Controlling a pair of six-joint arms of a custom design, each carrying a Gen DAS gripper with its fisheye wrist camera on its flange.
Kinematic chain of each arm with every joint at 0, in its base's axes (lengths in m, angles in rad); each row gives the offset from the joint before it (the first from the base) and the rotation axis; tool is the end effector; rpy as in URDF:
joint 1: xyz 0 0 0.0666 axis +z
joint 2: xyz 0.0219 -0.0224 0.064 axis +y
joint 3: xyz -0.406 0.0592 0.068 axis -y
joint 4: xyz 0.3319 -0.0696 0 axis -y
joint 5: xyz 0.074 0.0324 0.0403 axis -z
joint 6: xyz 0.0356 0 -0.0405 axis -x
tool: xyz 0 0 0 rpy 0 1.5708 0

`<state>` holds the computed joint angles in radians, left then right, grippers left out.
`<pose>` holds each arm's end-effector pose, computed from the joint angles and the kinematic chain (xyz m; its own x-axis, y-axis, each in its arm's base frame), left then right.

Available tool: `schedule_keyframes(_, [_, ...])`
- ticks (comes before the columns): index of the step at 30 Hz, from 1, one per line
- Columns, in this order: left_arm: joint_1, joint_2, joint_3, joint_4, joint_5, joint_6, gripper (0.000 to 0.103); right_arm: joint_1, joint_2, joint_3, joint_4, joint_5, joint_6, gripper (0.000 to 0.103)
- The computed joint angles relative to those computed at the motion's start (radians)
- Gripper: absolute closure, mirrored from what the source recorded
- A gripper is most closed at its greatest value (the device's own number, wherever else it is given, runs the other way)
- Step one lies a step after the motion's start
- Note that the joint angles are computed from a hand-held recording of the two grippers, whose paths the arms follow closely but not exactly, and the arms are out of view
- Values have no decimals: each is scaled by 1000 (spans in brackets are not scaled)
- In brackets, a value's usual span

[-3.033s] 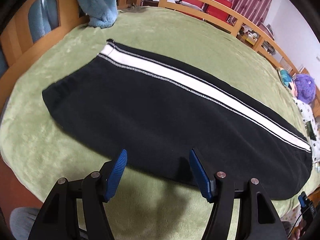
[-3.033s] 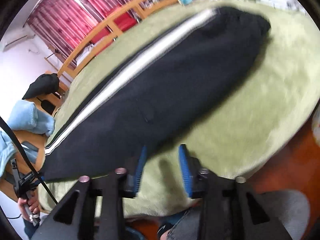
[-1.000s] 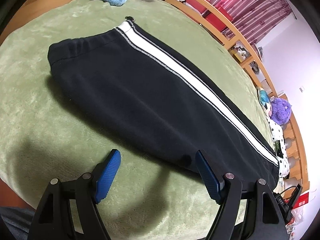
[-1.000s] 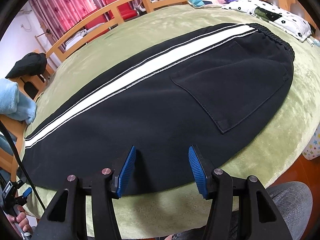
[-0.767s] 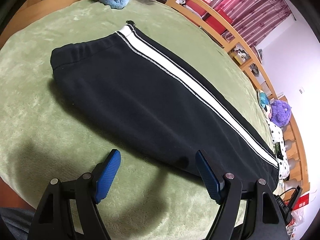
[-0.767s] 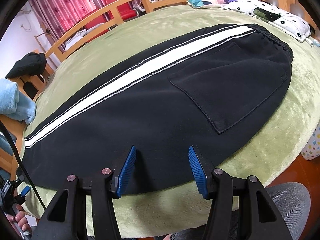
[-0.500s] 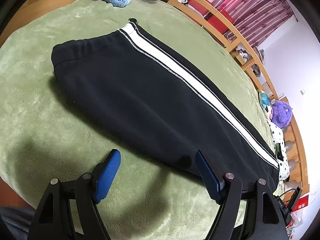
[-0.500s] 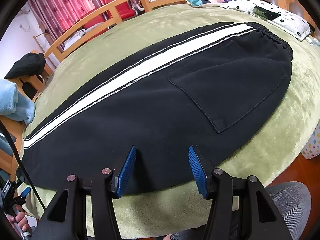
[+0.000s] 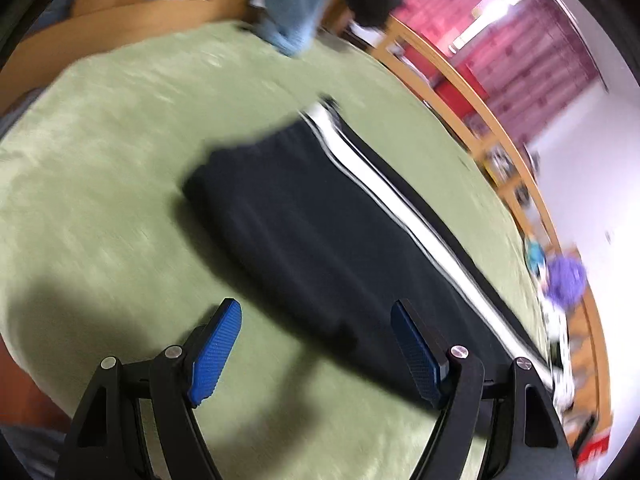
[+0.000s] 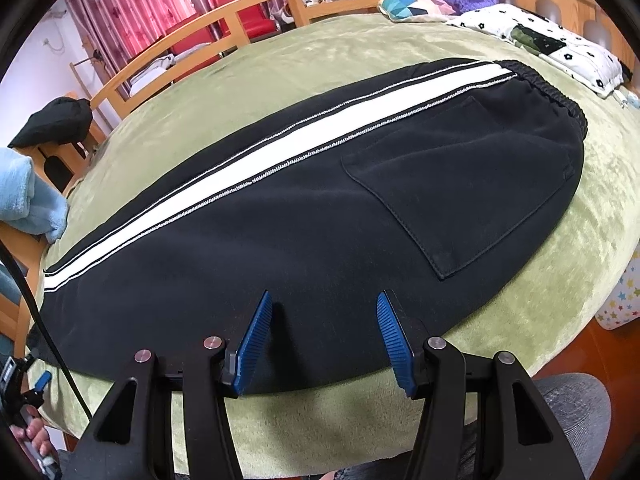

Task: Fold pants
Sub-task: 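Grasp the leg ends of the sweatpants with the left gripper and lift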

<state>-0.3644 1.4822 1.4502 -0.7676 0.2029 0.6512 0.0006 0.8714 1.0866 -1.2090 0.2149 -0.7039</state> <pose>0.4282 -0.1714 0.4522 -0.8240 -0.3211 -0.4668 -0.0241 0.8430 -0.5374 0.1960 -0.0079 0.4647 -0.5640 0.6320 -0.5315 0.6307 0.7452 0.2168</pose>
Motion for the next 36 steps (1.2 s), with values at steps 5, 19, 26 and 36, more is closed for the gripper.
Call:
schedule_keyframes(5, [47,93,91,-55,-30,8,29,-12,6,-1,8,-4,12,49])
schedule_keyframes(19, [22,98,163,48,-163,-47,89,-78,44,25,44,-59,62,49])
schedule_keyframes(26, [-242,138,546,-137,-384,-384,90,-194,-32,40,78,-150,169,49])
schedule_keyframes(36, [-618,511,1222,-450,-283,-371,90,-466,-142,99,34,-250,391,49])
